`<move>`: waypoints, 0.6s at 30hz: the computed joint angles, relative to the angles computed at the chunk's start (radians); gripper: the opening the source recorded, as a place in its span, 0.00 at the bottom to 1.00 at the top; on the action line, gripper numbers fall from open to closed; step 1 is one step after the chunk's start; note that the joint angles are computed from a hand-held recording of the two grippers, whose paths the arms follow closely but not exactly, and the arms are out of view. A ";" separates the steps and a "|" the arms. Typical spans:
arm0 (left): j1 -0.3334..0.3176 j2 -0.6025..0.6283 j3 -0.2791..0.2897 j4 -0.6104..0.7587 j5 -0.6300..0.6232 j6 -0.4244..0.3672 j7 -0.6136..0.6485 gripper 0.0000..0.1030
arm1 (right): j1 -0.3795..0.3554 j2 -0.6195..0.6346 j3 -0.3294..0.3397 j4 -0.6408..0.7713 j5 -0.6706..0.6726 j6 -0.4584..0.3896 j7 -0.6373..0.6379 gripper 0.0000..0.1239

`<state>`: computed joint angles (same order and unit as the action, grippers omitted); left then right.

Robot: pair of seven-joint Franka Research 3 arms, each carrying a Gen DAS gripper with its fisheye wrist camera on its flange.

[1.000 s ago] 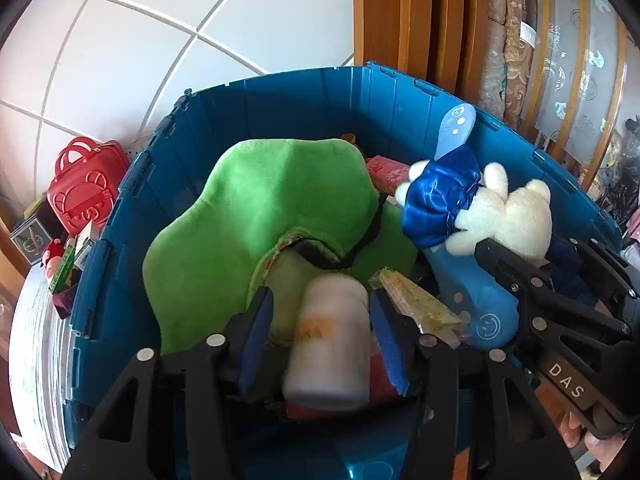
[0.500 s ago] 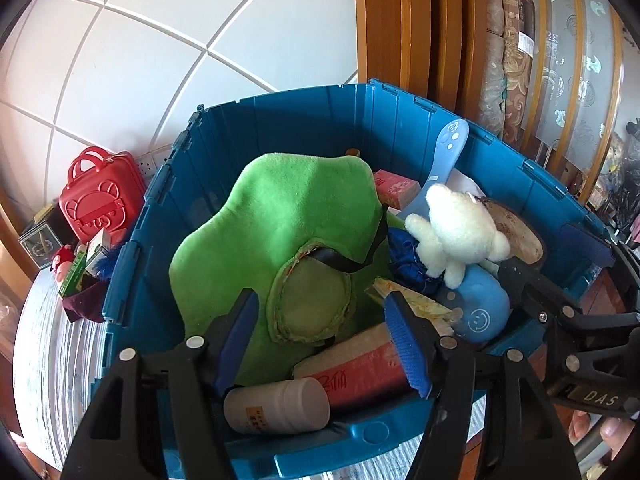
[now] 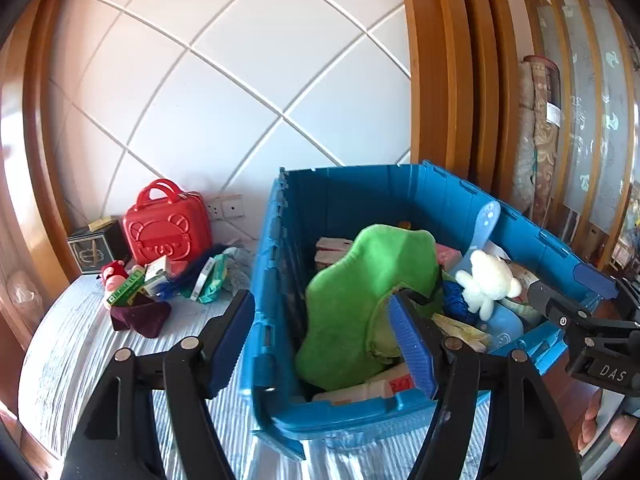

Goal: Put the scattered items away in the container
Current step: 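Withdraw both tools from the bin back toward the table pile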

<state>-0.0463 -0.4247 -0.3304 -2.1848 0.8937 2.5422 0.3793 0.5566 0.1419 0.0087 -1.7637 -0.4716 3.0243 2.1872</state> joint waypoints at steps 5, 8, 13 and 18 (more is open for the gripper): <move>0.063 -0.163 0.022 -0.135 0.073 0.093 -0.100 0.88 | 0.074 0.024 -0.016 0.061 -0.115 -0.017 0.088 0.83; 0.082 -0.254 0.062 -0.216 0.051 0.129 -0.061 0.89 | 0.131 0.052 -0.022 0.123 -0.209 -0.054 0.160 0.83; 0.104 -0.442 0.187 -0.387 -0.025 0.180 0.073 0.89 | 0.233 0.137 -0.004 0.265 -0.303 -0.143 0.246 0.83; 0.081 -0.606 0.383 -0.520 -0.116 0.144 0.319 0.89 | 0.362 0.284 0.000 0.482 -0.305 -0.263 0.266 0.83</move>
